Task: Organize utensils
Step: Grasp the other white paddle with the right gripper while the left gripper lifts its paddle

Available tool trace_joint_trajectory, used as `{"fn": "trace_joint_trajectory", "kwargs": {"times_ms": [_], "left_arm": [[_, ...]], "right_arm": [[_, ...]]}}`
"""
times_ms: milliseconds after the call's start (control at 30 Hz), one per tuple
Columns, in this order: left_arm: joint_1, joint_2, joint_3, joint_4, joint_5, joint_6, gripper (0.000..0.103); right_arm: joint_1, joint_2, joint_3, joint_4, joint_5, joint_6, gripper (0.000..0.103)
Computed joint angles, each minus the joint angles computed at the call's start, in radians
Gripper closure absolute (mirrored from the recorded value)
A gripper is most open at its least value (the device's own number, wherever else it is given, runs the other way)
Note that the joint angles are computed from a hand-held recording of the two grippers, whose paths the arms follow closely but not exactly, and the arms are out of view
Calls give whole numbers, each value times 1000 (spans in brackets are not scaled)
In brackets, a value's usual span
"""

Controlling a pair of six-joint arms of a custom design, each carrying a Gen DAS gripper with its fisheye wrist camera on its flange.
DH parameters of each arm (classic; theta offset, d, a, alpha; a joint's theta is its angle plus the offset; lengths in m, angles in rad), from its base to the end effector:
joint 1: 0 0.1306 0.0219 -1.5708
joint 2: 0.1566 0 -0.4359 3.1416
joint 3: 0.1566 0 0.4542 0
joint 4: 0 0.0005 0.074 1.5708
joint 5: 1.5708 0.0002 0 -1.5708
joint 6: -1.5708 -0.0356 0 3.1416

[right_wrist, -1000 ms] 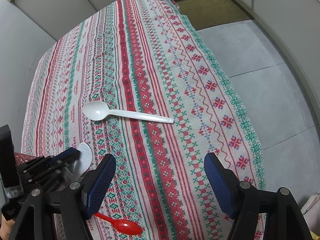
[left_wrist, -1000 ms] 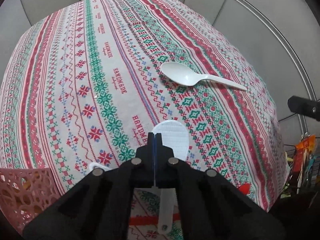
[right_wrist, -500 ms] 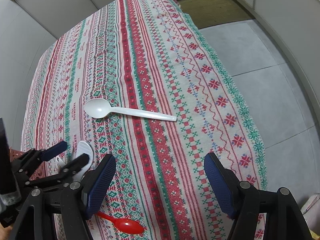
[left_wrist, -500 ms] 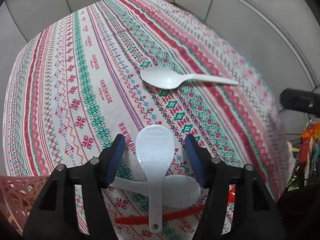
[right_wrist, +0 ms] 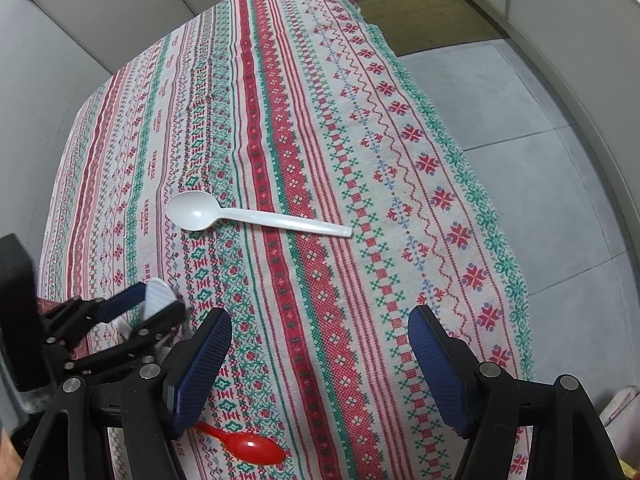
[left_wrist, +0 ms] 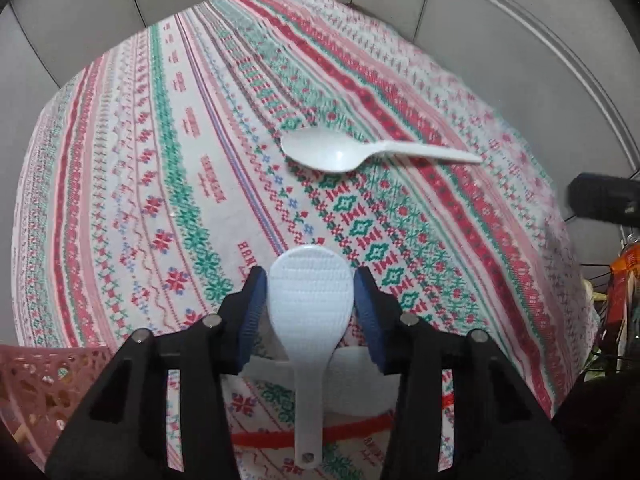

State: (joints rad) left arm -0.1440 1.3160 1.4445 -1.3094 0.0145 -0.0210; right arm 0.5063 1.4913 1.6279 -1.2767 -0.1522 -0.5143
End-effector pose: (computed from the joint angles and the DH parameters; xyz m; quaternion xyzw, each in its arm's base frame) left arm 0.4661 -0.0686 0.5212 0.0823 0.9776 -0.0190 0.1929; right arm 0.4794 0.2714 0.5278 -0.0123 0.9741 0.1689 0.1496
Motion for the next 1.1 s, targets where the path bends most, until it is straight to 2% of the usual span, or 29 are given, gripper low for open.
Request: {"fn": "trace_joint_trajectory", "kwargs": {"times_ms": [200,367,533,667,867,1100], "left_arm": [[17,-72,11,7,31,-3,56],[49,-137,11,15,60,-14,56],[88,-205,-8,24,93,-16,56],[120,-234,-19,19,121,-21,56],[153,-264,-36,11,164,-22,56],[176,-286,-40,19,181,-22,56]], "right_arm": [[16,5,2,-7,-18,4,25],[39,17,-6,-9,-99,0,26],[76,41,-11,-22,-167,-21,39],[97,57,-16,-11,-231,-54,45],[127,70,-42,37,-269,-145,51],[133,50,-112,185,-331,-299,72]]}}
